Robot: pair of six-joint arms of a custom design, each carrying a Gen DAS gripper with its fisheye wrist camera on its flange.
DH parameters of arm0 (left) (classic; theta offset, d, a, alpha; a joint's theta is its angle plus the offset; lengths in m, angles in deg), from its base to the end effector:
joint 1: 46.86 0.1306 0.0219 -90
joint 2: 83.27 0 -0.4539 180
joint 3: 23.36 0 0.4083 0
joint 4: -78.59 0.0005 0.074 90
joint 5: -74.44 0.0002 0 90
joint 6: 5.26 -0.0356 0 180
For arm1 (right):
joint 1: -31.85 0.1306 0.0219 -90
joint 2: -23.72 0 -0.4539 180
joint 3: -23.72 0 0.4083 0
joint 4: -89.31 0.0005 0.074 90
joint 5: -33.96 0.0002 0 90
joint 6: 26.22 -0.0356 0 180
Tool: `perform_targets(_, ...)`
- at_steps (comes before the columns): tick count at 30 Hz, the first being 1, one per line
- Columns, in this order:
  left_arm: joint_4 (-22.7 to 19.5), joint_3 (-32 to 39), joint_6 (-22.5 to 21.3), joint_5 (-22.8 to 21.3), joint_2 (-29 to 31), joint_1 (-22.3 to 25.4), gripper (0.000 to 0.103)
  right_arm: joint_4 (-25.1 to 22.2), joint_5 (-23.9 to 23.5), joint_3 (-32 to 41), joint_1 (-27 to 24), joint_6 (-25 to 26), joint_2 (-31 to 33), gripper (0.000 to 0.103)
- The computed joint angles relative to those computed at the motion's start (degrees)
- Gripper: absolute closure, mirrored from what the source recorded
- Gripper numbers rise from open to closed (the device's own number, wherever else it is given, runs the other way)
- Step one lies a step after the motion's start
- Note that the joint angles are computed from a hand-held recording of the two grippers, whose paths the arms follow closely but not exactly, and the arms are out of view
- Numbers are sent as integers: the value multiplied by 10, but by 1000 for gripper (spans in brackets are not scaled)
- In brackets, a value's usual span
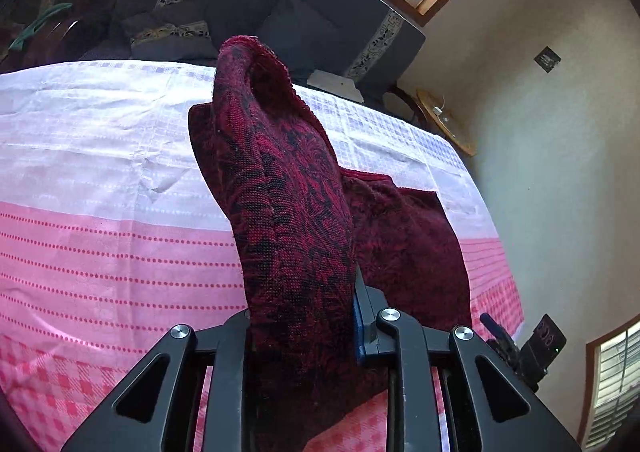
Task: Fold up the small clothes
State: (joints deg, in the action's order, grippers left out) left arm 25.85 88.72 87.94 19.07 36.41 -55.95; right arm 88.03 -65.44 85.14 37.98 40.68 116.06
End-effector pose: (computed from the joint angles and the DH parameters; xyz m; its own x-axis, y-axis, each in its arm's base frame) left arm 0.6902 -0.1314 0.3811 -0.8795 0.0942 -0.4665 0.3591 0.7745 -0.5207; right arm 0.4796 0.0569 0.3160 -0.5826 0.3267 -0.7442 -0.0154 0.9110 0.4120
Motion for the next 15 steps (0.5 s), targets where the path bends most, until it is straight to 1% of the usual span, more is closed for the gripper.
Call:
perform_targets(3, -10, 9, 19, -12, -8, -15, 81, 16, -9, -7, -2, -3, -4, 6)
perform_targets(11, -17, 26, 72, -44, -20, -65, 81, 44, -34, -23, 0, 3, -16, 5)
perform_targets(14, -18, 32, 81, -59, -20, -82, 81, 66, -29, -33, 2, -6, -24, 5)
perform_targets(15, -18, 34, 82, -65, -20, -87, 81, 81, -53, -35, -2, -20, -25, 4)
